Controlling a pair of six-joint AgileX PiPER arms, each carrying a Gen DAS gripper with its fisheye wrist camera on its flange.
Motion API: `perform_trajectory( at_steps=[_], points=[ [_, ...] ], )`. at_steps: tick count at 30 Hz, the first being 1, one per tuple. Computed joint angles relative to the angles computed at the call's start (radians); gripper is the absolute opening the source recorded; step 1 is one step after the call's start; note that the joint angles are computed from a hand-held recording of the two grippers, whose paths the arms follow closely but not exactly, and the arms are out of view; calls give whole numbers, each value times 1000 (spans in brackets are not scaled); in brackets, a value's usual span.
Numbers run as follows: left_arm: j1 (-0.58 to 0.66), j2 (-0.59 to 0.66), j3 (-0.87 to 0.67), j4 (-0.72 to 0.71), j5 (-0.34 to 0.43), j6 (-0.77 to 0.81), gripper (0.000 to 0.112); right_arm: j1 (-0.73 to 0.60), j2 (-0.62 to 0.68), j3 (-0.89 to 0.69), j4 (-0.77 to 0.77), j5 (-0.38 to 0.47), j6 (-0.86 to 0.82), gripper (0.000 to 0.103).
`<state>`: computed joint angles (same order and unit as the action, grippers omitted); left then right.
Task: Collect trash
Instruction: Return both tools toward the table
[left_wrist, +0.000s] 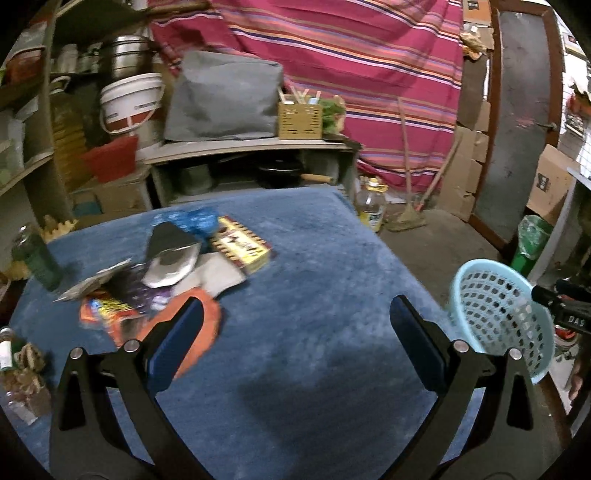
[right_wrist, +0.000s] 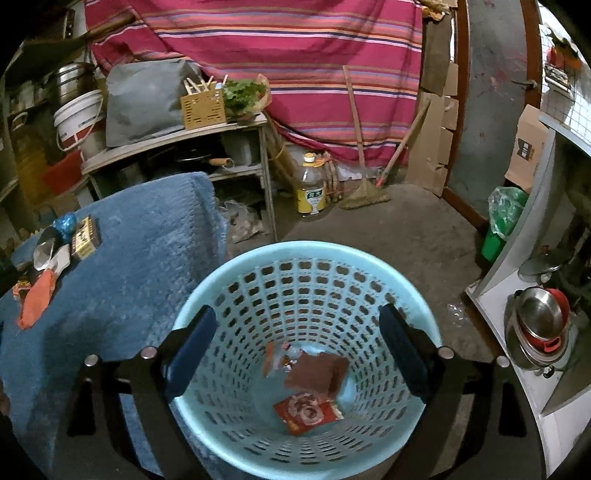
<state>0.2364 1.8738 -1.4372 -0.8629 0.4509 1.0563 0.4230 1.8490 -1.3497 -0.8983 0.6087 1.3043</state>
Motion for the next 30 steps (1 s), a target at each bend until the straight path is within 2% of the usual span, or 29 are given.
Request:
perform_trajectory(
  at_steps=[5, 11, 21, 24, 30],
  points=[
    [78, 16, 7, -21, -4, 47, 97, 65, 50, -64, 7, 19, 0, 89],
    [178, 79, -63, 31, 15, -3, 97, 150, 153, -206, 49, 43, -42, 89],
    [306, 240, -275, 176, 69, -173, 97, 247, 367, -515, 167, 95, -162, 89],
    [320, 284, -323, 217, 81, -218, 97, 261, 434, -618, 213, 130, -219, 89],
    [325, 383, -471, 292, 156, -329, 97, 278, 562, -839, 283, 221, -330, 89]
  ],
)
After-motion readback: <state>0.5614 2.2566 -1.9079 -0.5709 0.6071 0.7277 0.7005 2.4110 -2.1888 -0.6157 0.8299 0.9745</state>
